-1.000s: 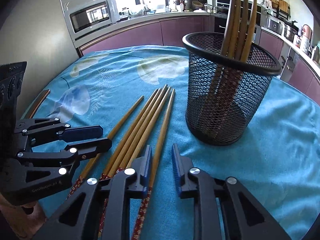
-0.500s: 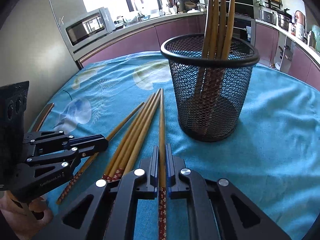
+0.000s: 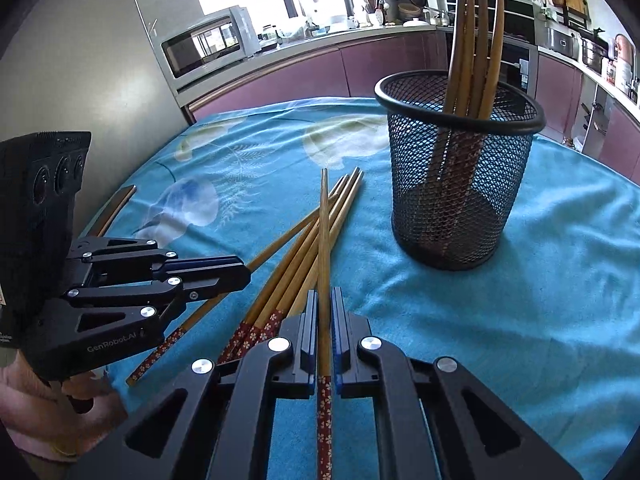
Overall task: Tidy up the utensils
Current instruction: 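Lift the left tool's chopstick upright over the holder while the right tool lifts its own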
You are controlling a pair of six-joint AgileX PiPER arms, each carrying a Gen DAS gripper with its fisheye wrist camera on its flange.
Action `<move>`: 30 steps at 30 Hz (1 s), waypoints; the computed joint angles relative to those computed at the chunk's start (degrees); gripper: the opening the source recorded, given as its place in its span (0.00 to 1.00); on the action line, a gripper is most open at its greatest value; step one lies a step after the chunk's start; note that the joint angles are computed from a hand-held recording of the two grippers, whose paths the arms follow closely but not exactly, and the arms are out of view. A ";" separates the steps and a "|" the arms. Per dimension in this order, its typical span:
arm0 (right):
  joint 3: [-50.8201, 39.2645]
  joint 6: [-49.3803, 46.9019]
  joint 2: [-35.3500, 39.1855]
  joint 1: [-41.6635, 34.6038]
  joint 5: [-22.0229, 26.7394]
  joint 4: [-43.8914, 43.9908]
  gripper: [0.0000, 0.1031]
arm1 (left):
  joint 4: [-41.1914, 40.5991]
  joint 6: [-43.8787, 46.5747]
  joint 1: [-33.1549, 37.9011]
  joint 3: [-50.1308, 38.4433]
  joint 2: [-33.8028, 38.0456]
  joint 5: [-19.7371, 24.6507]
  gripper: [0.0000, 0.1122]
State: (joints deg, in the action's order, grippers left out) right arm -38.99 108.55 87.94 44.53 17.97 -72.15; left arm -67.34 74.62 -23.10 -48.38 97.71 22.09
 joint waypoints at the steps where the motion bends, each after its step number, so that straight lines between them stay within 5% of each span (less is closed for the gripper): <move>1: -0.11 -0.93 0.20 -0.14 -0.22 0.78 0.05 | 0.22 -0.05 0.07 -0.20 0.40 0.35 0.07; 12: -2.58 -7.84 3.27 -1.73 -0.75 6.11 0.08 | 1.62 -1.20 0.64 -2.07 3.03 2.33 0.08; 22: 0.40 2.18 -1.62 0.09 1.26 -2.78 0.06 | 2.05 -2.95 1.28 -2.63 2.14 2.84 0.07; 30: 2.26 5.57 -7.49 2.59 4.66 -5.58 0.06 | 0.26 -0.57 4.33 -2.37 -2.77 9.44 0.07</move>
